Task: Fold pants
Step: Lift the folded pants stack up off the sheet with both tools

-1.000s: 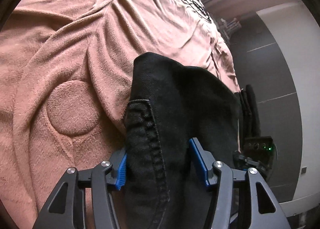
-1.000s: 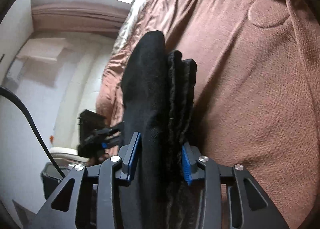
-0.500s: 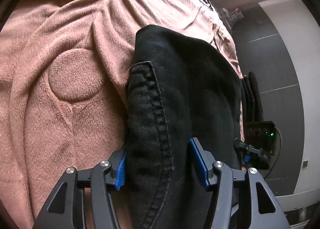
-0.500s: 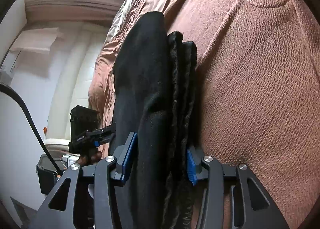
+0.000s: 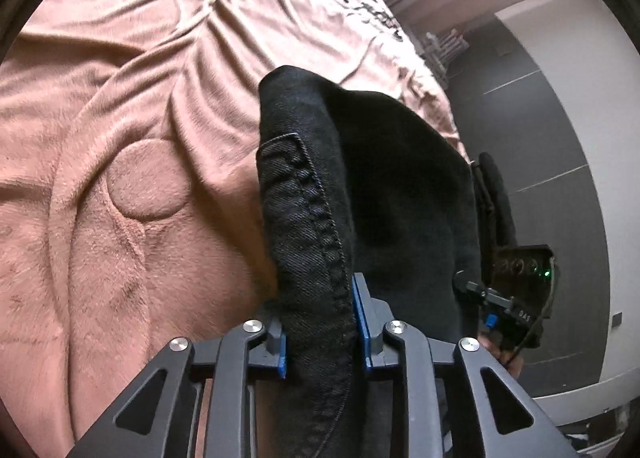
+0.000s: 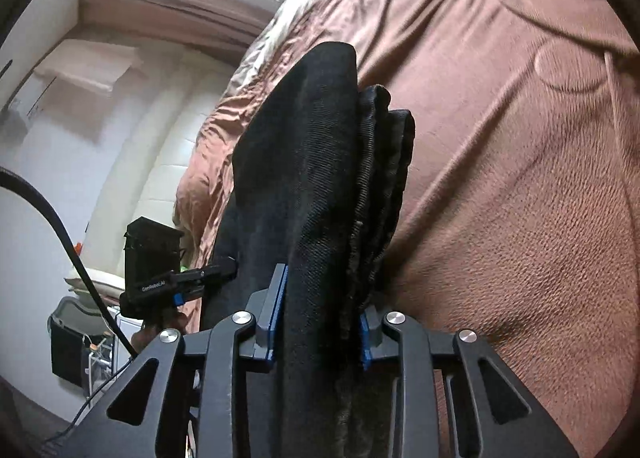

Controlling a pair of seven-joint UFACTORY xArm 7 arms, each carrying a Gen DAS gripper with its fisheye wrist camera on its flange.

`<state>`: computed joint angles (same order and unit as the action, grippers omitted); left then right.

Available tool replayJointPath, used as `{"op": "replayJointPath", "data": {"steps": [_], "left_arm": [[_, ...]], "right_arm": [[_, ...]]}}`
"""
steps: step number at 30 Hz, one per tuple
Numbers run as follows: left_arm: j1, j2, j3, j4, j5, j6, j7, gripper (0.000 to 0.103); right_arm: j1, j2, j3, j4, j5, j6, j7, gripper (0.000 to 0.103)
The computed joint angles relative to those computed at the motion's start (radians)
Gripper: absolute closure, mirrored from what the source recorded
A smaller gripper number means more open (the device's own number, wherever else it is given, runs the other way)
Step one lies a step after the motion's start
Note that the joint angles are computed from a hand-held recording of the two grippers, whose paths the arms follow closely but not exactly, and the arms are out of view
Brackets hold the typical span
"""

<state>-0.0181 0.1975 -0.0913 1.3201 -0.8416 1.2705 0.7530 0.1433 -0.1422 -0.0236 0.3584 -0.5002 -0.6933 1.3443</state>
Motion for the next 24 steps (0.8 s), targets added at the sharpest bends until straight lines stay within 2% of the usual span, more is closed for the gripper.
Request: {"op": "replayJointPath", "data": {"steps": [9,11,16,19,20,21,24], "left_arm": [[0.006,-0.116,0.028,-0.072,-0.068,0.006,0.036,0.078],[0.010,-0.144,0.042,-0.083,-0.090,0.026,0.041,0.078],[0.014,-0.242,0.080,-0.122,-0.125,0.049,0.060,0.078],[0.011,-0.301,0.106,-0.139,-0.134,0.069,0.069,0.078],[0.009,-0.317,0.115,-0.148,-0.137,0.075,0.075,0.078],[0.010,-0.342,0.127,-0.156,-0.143,0.086,0.081,0.078],[0.008,-0.392,0.156,-0.177,-0.151,0.102,0.083,0.078]], "right_arm": [[0.079,-0.100,0.174,-0.022,0.432,0.074,-0.262,0.080],[0.098,-0.142,0.187,-0.045,0.484,0.090,-0.303,0.080],[0.113,-0.221,0.308,-0.063,0.695,0.101,-0.423,0.080],[0.127,-0.287,0.352,-0.077,0.775,0.135,-0.465,0.080],[0.117,-0.319,0.390,-0.081,0.814,0.152,-0.481,0.080],[0.125,-0.344,0.387,-0.107,0.815,0.146,-0.481,0.080],[0.099,-0.432,0.473,-0.120,0.879,0.192,-0.498,0.080]]}}
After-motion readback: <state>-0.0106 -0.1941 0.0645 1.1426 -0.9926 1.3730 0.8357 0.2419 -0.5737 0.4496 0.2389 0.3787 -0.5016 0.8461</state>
